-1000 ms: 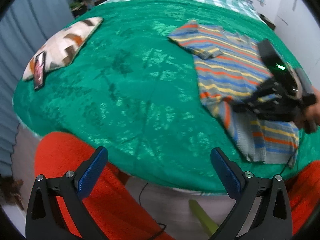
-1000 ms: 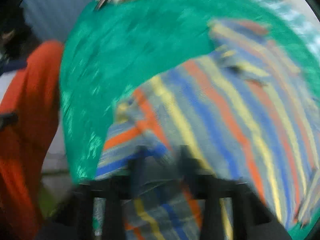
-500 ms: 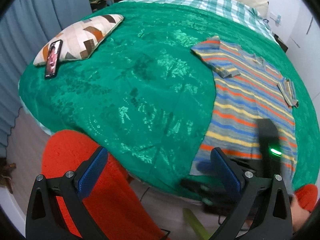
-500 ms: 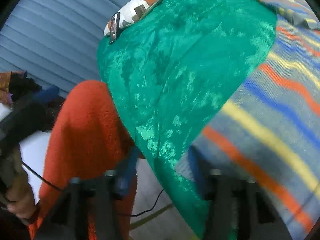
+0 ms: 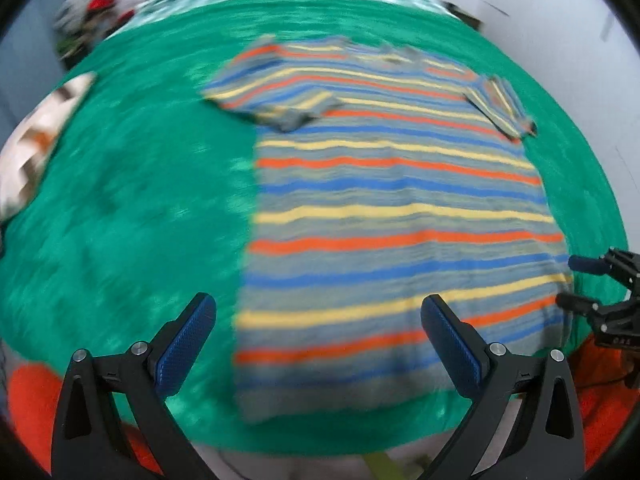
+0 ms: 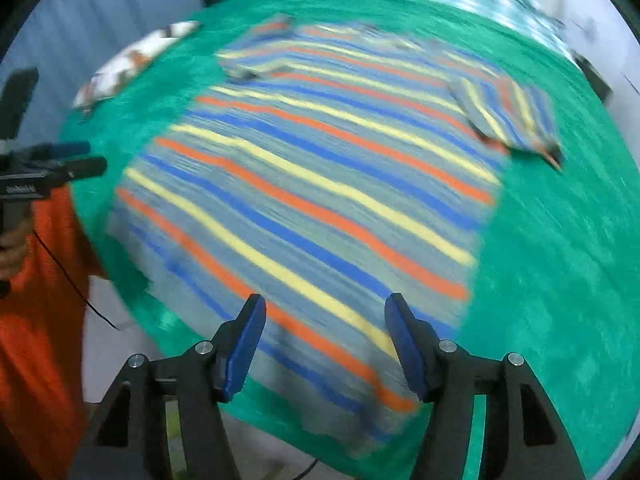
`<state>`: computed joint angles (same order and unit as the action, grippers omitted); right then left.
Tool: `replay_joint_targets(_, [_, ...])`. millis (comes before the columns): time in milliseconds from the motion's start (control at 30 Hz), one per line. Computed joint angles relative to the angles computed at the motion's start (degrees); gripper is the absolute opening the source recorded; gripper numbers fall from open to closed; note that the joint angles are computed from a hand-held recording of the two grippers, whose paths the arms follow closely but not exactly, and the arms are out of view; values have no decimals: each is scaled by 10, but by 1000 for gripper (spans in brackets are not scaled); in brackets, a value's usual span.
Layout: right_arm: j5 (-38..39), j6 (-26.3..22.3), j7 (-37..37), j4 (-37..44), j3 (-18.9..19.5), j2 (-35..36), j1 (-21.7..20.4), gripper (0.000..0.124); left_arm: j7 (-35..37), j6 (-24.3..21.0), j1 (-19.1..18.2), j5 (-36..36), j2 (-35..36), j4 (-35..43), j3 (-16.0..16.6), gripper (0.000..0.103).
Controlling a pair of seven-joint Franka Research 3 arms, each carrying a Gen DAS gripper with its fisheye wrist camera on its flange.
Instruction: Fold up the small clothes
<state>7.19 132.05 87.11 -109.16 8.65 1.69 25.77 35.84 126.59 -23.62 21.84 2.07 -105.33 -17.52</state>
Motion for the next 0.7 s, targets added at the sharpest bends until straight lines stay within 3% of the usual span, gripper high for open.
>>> replay_joint_targets(67, [-4,-15,20,-7,0,4,0,62,17,-27,-7,16,34,23,-3,102])
replay_joint_targets(133, [-38,-55,57,7,0,30,6,63,34,-95,-19,21,66,41,-6,102])
replay_joint_targets(233, [-56,-50,66,-11,0,19,11,67,41,-86,-15,-17,26,-22,-4,103])
replay_joint_targets(367, [-100,-137,89,22,3,26,20,72,39,-122,-6,-60,-18,-51,-1,102])
replay_joint_targets(433, [-107,-161,88,20,3,17,21,72,20,-113,-2,-61,-53,-72,-1,102])
replay_joint_targets(567, [-71,-152,61,43,-3,-1,8,72,-3,-76,8,-33,-83,-68,-4,102])
replay_joint_targets(700, [-141,-144,31,125,-10,23,-1,72,-36,-63,17,23,-57,-19,-8,102])
